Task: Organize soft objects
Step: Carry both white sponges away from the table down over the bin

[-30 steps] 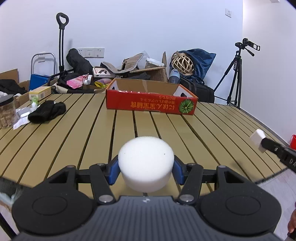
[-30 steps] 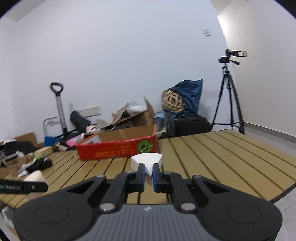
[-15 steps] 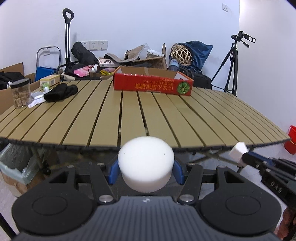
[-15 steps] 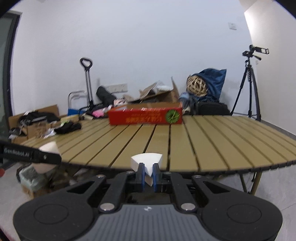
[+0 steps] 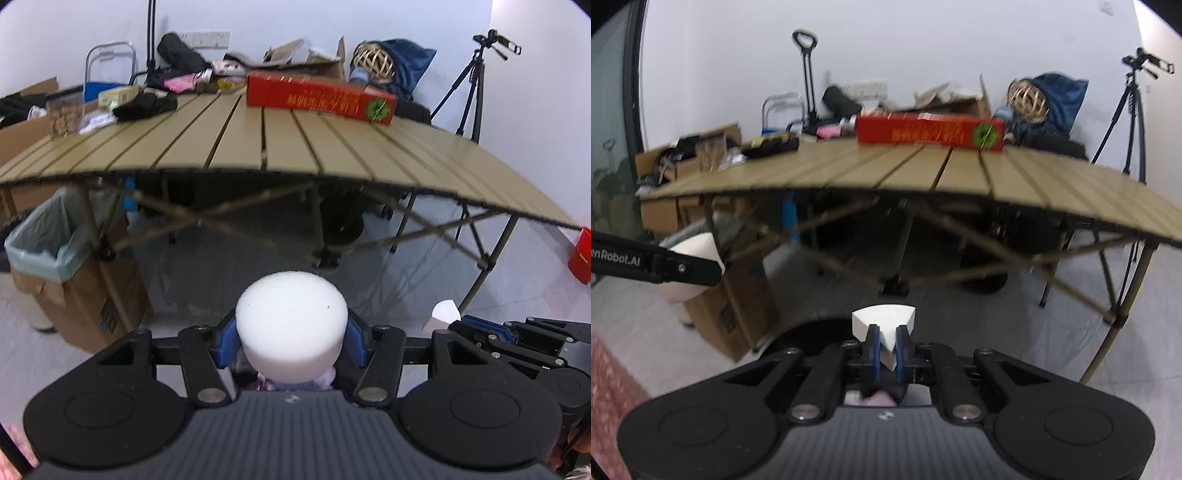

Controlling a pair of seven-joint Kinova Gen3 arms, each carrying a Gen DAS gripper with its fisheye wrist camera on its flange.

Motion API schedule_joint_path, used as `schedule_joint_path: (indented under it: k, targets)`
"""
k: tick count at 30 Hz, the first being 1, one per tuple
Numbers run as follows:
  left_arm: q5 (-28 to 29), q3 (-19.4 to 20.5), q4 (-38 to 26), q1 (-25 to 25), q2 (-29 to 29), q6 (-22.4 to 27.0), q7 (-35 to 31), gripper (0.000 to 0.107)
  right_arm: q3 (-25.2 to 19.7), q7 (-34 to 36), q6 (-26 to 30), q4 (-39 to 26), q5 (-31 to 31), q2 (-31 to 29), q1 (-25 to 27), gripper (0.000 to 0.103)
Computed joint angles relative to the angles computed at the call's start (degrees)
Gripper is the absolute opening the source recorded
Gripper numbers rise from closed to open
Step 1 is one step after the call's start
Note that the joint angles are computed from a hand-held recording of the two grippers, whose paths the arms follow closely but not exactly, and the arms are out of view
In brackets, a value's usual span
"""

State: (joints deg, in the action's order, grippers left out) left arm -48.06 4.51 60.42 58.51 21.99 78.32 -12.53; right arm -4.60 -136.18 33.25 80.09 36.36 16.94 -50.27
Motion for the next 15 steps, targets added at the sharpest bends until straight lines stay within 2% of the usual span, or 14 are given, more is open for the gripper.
schedule_joint_path:
  k: [10, 15]
  targets:
    - [2.6, 1.8, 6.8, -0.1, -1.4, 0.6, 6.2, 0.057, -2.5, 5.0, 6.1, -0.8, -5.9, 1.5, -0.2, 0.008]
    - [2.9, 2.3, 7.7, -0.5, -1.2, 1.1, 7.1, 0.057, -2.3, 5.8, 6.7, -1.0, -7.1, 2.0, -0.6, 0.008]
